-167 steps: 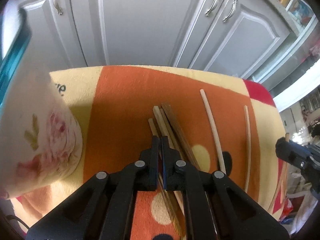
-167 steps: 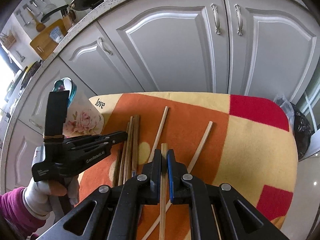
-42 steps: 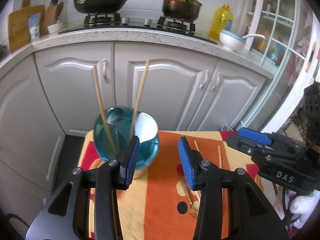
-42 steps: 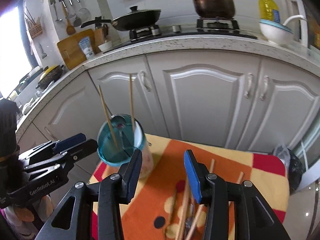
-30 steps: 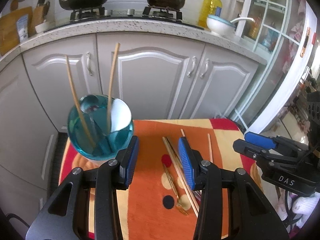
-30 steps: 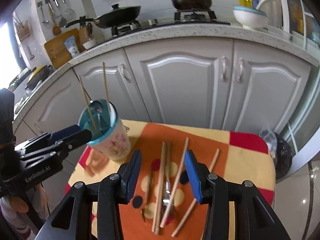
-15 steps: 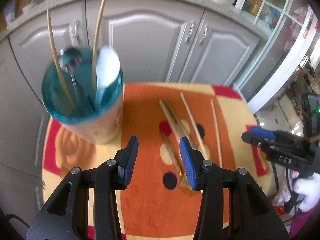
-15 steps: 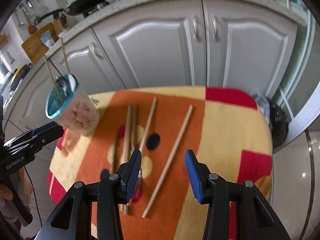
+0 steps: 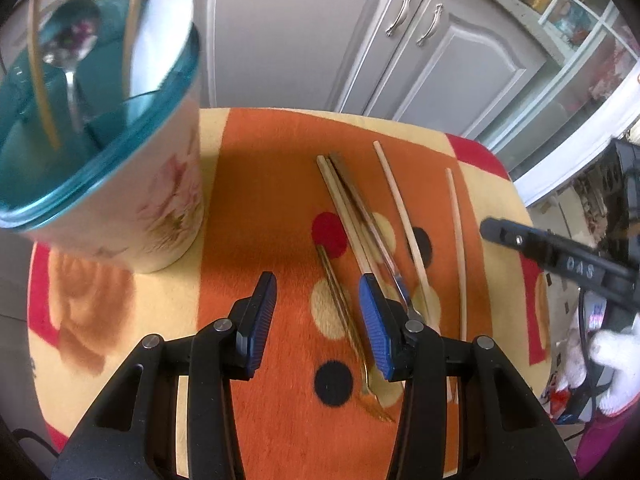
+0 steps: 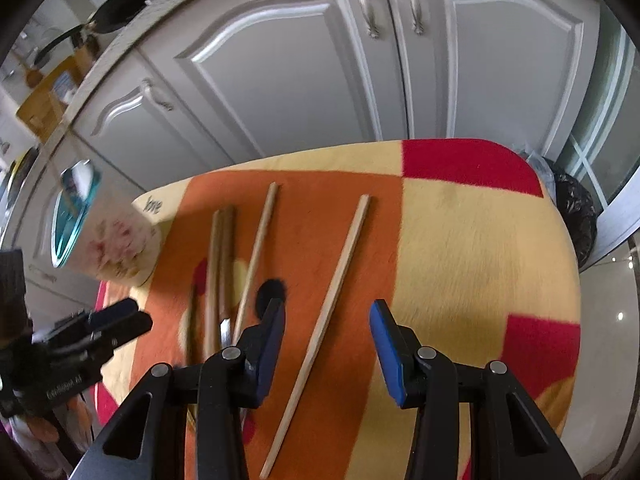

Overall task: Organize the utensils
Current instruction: 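Move both open tools back over the remaining chopsticks on the cloth, then grasp a chopstick with the right tool while the left tool grasps chopsticks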

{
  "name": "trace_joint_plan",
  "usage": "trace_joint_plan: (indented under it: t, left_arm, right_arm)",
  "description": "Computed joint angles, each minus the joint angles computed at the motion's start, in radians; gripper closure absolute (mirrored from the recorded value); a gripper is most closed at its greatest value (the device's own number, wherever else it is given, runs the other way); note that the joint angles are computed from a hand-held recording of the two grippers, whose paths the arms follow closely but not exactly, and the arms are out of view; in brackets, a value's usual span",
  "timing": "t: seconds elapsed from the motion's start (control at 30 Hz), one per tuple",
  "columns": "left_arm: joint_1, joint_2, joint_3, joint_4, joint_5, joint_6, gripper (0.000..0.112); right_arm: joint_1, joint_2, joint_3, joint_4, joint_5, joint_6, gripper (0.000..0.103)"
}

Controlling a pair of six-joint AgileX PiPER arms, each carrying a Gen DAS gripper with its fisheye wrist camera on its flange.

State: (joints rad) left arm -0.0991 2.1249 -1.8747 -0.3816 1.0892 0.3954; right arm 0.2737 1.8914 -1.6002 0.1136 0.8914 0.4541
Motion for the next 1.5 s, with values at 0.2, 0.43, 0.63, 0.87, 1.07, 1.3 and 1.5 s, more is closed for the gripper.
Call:
trace_joint_plan:
  t: [0.2,0.43,0.63,0.87,1.07,1.3,1.5]
  left_arm:
    - [-0.03,0.08,-0.099,0.044,0.047,-0.041,0.07]
    - [-0.071,0.147,-0.169,0.109,0.046,-0.057,0.087]
    - [-0.079,0.179,-0.22,0.089,0.067,-0.043,0.103]
    - [0.008,0.091,-0.134,-0.054,0.086,0.072,0.106]
    - [0.063,-0.038,-0.026,-0.15,0.073,0.178,0.107]
    - [0.104,-0.187,0.138,-0.217,0.033,0.271,0.108]
    - [0.142,-0.264,0.225,-0.251,0.034,0.329,0.109]
  right_arm:
    - [-0.045,0.129,-0.164,0.019,0.068,-0.029,0.07]
    - [-0.07,0.239,-0.283,0.024,0.107,-0.067,0.084]
    - [-0.071,0.271,-0.339,0.023,0.128,-0.107,0.093]
    - [-0.072,0.163,-0.234,0.085,0.061,-0.164,0.095]
    - [-0.062,0.006,-0.111,0.14,-0.019,-0.175,0.096]
    - [0.011,-0.154,-0.029,0.08,-0.034,-0.14,0.098]
    - [0.088,-0.223,-0.01,-0.003,-0.017,-0.087,0.098]
